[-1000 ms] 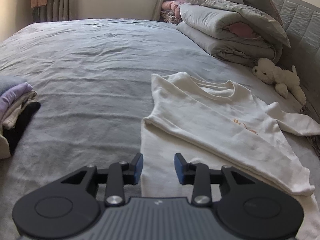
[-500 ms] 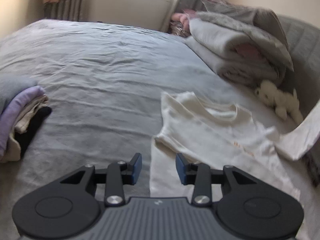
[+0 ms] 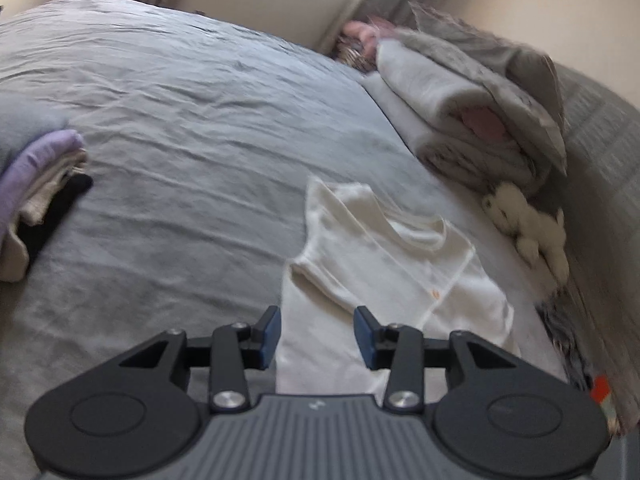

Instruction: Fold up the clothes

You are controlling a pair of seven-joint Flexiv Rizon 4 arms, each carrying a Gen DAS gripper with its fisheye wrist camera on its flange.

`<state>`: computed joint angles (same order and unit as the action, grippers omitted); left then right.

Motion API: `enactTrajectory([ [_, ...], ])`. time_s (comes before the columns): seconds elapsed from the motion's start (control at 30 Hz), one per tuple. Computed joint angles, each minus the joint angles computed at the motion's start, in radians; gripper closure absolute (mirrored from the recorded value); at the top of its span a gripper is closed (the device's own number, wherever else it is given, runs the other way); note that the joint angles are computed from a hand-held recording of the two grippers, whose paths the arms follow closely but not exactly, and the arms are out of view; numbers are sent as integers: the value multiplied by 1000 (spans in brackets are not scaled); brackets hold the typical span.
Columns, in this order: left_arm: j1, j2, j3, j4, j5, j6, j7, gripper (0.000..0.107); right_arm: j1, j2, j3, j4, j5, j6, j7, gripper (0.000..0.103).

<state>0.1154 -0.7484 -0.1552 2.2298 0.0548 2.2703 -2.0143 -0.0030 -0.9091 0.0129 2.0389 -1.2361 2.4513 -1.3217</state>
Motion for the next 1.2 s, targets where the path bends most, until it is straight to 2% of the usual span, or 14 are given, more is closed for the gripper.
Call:
enactTrajectory([
  [0.1, -2, 10, -9, -12, 17, -77, 39, 66, -10, 13, -25, -16, -90, -13, 51, 91],
  [0.17, -55, 25, 24, -12, -37, -124, 70, 66, -13, 18, -41, -18, -130, -7, 72, 88],
  [0.27, -87, 27, 40, -6, -94, -133, 85, 68, -19, 10, -70, -44, -214, 28, 134, 86],
  [0.37, -35, 20, -3, -6, -39, -123, 81, 70, 7, 3, -129, -84, -338, 77, 208, 84],
  [0.43, -30, 20, -11, -9, -15, -123, 99, 70, 20, 10, -136, -62, -320, 86, 164, 79],
  [0.5, -29, 17, -21, -20, 6, -143, 128, 70, 23, 0, -159, -100, -371, 134, 235, 77],
  [0.6, -24, 12, -42, -34, 34, -186, 177, 70, 19, -36, -215, -215, -450, 268, 415, 73],
  [0.67, -53, 5, -31, -47, 25, -219, 219, 70, 11, -43, -239, -252, -400, 287, 504, 53],
  [0.73, -105, -2, 0, -61, -6, -247, 263, 70, -1, -47, -257, -286, -327, 260, 614, 51],
  [0.83, -212, -5, 79, -72, -72, -250, 330, 79, -50, -118, -285, -439, -248, 229, 996, 51],
  [0.9, -235, -3, 93, -70, -100, -248, 360, 94, -90, -201, -295, -583, -221, 249, 1277, 51],
  [1.0, -227, 0, 83, -61, -125, -243, 380, 101, -113, -314, -327, -778, -194, 281, 1589, 51],
  [1.1, -184, 8, 45, -47, -114, -232, 379, 103, -96, -365, -369, -870, -166, 257, 1750, 51],
  [1.2, -155, 11, 22, -41, -99, -221, 378, 104, -74, -383, -400, -903, -165, 224, 1801, 51],
])
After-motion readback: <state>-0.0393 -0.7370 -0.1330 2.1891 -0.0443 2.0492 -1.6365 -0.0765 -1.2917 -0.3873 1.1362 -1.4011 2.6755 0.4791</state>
